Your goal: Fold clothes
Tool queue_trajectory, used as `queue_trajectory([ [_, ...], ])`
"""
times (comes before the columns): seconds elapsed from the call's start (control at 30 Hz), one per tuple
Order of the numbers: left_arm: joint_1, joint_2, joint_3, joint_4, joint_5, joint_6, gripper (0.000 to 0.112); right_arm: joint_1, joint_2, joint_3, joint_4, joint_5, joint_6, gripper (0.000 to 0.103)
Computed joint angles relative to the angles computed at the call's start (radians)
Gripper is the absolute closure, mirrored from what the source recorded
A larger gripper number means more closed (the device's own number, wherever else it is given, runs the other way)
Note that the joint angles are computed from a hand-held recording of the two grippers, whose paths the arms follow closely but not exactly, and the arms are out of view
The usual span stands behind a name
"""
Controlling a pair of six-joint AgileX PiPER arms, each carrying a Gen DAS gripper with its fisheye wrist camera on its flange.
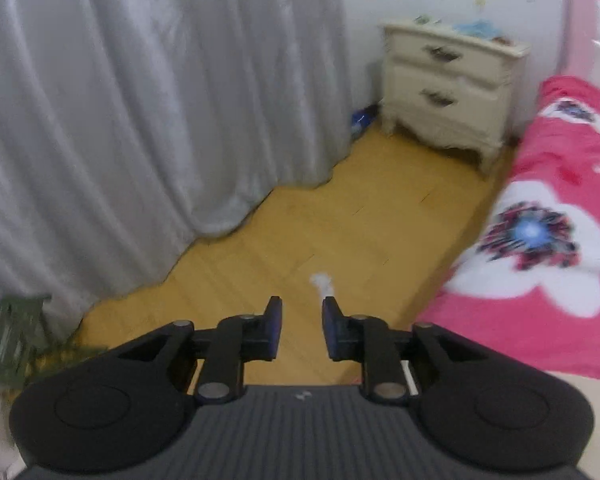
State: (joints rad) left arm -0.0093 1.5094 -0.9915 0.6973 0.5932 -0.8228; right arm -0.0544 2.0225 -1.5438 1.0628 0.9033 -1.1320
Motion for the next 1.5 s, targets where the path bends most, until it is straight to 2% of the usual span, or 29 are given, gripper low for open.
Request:
queue_trajectory([
  [0.1, -0.083, 0.013, -0.064, -0.175, -0.028, 0.237, 0.078, 0.007, -0.061, 0.106, -0.036, 0.007, -0.075, 0.097],
  [0.17, -0.143, 0.045, -0.103, -0.328, -0.047, 0.437, 0.07, 0.017, -0.065, 0.119, -0.064, 0.032, -0.11, 0.091],
  [0.23, -0.197, 0.08, -0.115, -0.425, -0.058, 0.597, 0.07, 0.039, -0.021, 0.071, -0.086, 0.079, -0.106, 0.064],
  [0.3, -0.269, 0.107, -0.092, -0.365, -0.069, 0.601, 0.07, 0.075, 0.028, 0.018, -0.099, 0.095, -0.119, 0.052],
  [0.37, -0.333, 0.137, -0.071, -0.253, -0.058, 0.533, 0.07, 0.109, 0.07, -0.045, -0.152, 0.112, -0.093, 0.049],
  [0.47, -0.363, 0.135, 0.001, -0.128, -0.051, 0.407, 0.069, 0.174, 0.135, -0.144, -0.3, 0.153, -0.002, 0.049],
  [0.57, -0.375, 0.133, 0.043, -0.048, -0.061, 0.331, 0.069, 0.236, 0.075, -0.045, -0.383, 0.033, -0.039, 0.05],
  [0.6, -0.385, 0.13, 0.05, -0.018, -0.055, 0.309, 0.069, 0.257, 0.053, -0.007, -0.41, -0.013, -0.049, 0.058],
  [0.63, -0.396, 0.139, 0.048, 0.013, -0.051, 0.291, 0.071, 0.27, 0.034, 0.015, -0.426, -0.038, -0.051, 0.078],
  [0.7, -0.421, 0.155, 0.052, 0.091, -0.047, 0.235, 0.071, 0.284, -0.019, 0.066, -0.444, -0.092, -0.054, 0.098],
  [0.77, -0.443, 0.164, 0.06, 0.181, -0.039, 0.155, 0.07, 0.274, -0.09, 0.145, -0.374, -0.165, -0.119, 0.1],
  [0.9, -0.486, 0.172, 0.083, 0.384, 0.003, -0.055, 0.07, 0.257, -0.21, 0.333, -0.075, -0.404, -0.401, 0.1],
  [1.0, -0.498, 0.244, 0.024, 0.368, 0.09, -0.041, 0.069, 0.287, -0.154, 0.371, 0.035, -0.566, -0.491, 0.099],
  [1.07, -0.503, 0.283, -0.001, 0.372, 0.12, -0.028, 0.067, 0.313, -0.079, 0.37, 0.122, -0.66, -0.6, 0.092],
  [1.1, -0.511, 0.294, -0.004, 0.39, 0.132, -0.032, 0.066, 0.317, -0.053, 0.361, 0.133, -0.683, -0.602, 0.083],
  [1.13, -0.522, 0.304, -0.006, 0.411, 0.147, -0.037, 0.065, 0.311, -0.048, 0.353, 0.128, -0.684, -0.563, 0.074],
  [1.17, -0.531, 0.31, -0.006, 0.428, 0.159, -0.042, 0.065, 0.293, -0.047, 0.336, 0.101, -0.657, -0.485, 0.071],
  [1.2, -0.538, 0.313, -0.003, 0.444, 0.167, -0.05, 0.065, 0.254, -0.044, 0.304, 0.074, -0.589, -0.385, 0.066],
  [1.27, -0.541, 0.313, -0.003, 0.454, 0.172, -0.056, 0.064, 0.152, -0.044, 0.223, 0.019, -0.398, -0.185, 0.059],
  [1.3, -0.536, 0.31, -0.008, 0.443, 0.174, -0.051, 0.063, 0.112, -0.055, 0.198, 0.004, -0.343, -0.099, 0.055],
  [1.4, -0.509, 0.279, -0.014, 0.417, 0.159, -0.085, 0.061, 0.014, -0.149, 0.202, -0.041, -0.337, 0.033, 0.051],
  [1.5, -0.498, 0.203, 0.016, 0.458, 0.138, -0.224, 0.061, -0.152, -0.232, 0.166, -0.093, -0.189, 0.168, 0.042],
])
